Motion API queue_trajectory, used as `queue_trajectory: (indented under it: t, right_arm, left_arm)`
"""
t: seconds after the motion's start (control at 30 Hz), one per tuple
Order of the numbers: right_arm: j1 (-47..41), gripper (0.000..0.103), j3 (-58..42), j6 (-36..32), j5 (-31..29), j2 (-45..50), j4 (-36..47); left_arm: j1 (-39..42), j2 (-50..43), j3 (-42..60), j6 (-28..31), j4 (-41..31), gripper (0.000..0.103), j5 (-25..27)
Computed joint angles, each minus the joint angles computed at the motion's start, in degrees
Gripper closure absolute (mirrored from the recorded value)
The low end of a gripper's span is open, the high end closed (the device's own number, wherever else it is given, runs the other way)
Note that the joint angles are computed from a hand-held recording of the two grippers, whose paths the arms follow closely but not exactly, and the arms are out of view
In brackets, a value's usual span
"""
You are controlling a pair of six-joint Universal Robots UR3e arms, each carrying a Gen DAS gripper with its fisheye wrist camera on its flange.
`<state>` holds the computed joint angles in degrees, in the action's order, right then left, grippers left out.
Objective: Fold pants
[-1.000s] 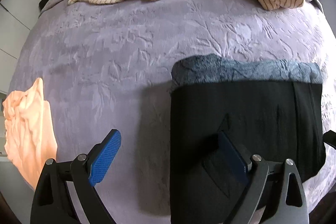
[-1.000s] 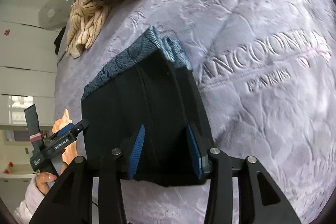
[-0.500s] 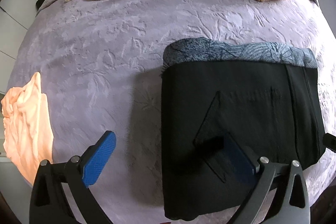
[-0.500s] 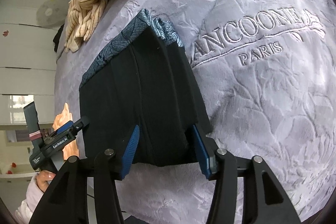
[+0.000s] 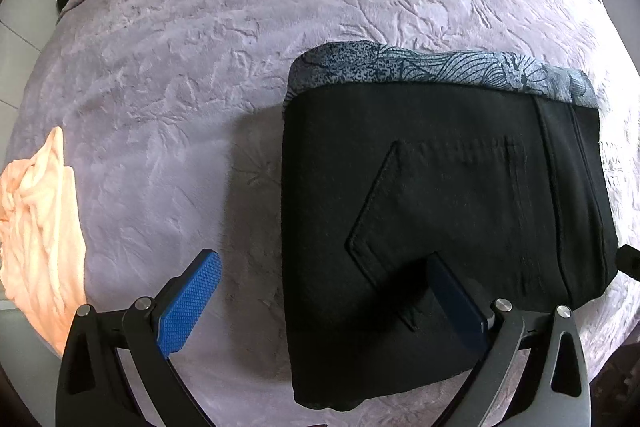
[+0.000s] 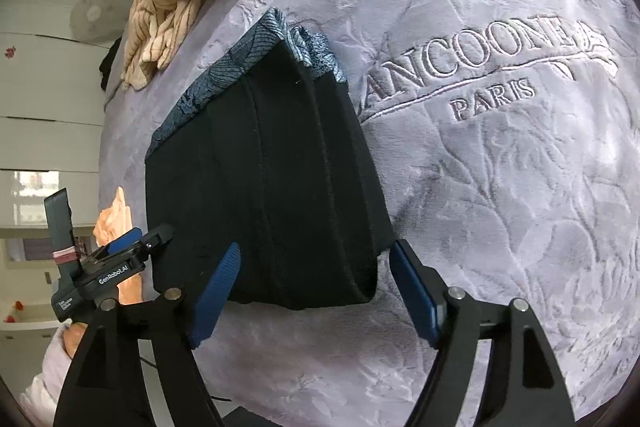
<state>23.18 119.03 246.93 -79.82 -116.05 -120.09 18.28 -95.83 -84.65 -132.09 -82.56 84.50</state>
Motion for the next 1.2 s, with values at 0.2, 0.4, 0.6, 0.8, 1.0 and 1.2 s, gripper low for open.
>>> queue_trajectory:
  t: [0.2, 0.4, 0.6, 0.8, 1.0, 1.2]
  right_arm:
    - [-0.23, 0.021, 1.70, 0.39, 0.62, -0.79, 0.18]
    - [-1.23, 0.021, 3.02, -0.83, 2.08, -1.39, -0.18]
    - [-3.60, 0.021, 3.83, -3.22, 3.76, -2.21, 0.03]
    - [-6.81, 0.021, 5.28, -6.38, 5.98, -3.07, -0.13]
    - [-10.93, 0.021, 7.11, -12.08, 9.51, -4.03, -0.34]
    - [-20.65, 0.018, 15.34, -21.71, 20.22, -7.45, -5.00]
  left_arm:
    - [0.03, 0.21, -0.78, 0.13, -0.43, 0.000, -0.06]
    - [0.37, -2.30, 0.50, -0.31, -2.20, 0.000, -0.66]
    - [1.94, -4.46, 1.77, -0.14, -5.03, 0.000, -2.64]
    - [4.26, -11.85, 11.29, -0.28, -16.19, 0.000, -4.97]
    - [5.82, -14.82, 16.67, 3.47, -20.11, 0.000, -8.18]
    - [5.34, -22.64, 25.08, 8.40, -27.45, 0.000, -10.95]
